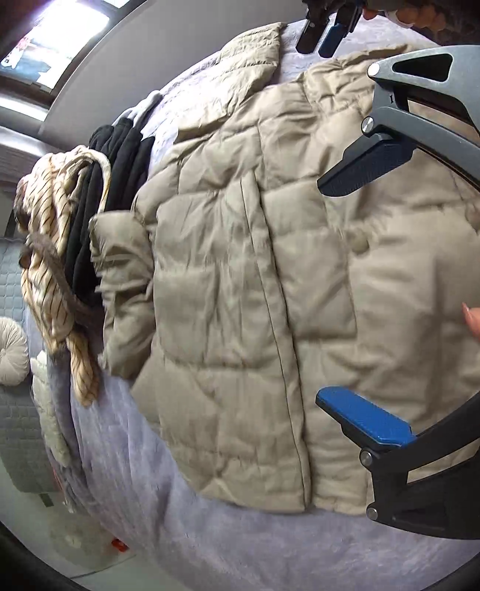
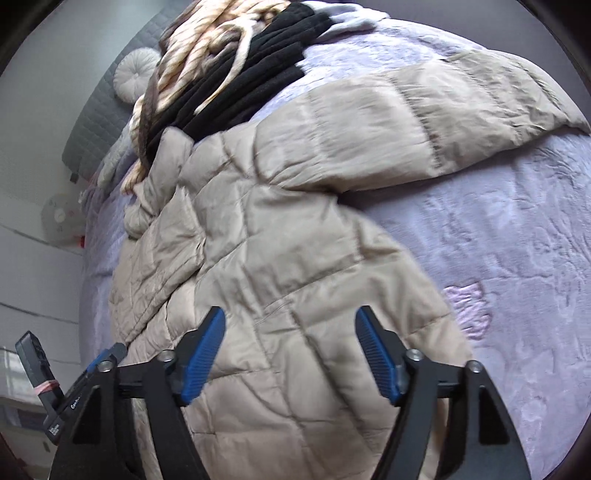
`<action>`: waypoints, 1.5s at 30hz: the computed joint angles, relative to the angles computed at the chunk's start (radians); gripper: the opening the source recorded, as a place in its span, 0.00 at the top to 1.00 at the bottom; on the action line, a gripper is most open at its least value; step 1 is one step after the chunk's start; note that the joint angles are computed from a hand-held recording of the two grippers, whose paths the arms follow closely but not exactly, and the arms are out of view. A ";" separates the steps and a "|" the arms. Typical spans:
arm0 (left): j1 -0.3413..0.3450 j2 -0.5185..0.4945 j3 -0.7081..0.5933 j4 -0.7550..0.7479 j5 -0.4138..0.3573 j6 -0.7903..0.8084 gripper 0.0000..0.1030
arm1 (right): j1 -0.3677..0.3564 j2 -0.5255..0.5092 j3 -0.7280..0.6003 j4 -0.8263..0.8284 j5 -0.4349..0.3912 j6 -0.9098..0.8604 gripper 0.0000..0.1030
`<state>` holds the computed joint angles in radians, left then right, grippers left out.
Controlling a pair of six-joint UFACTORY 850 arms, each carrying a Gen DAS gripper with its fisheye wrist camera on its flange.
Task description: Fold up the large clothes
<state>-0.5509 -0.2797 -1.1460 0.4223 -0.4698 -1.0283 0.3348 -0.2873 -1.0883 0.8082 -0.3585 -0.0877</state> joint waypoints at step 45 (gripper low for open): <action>-0.040 -0.170 -0.242 -0.070 -0.147 -0.041 0.00 | -0.210 -0.267 -0.412 0.761 -0.183 -0.776 0.94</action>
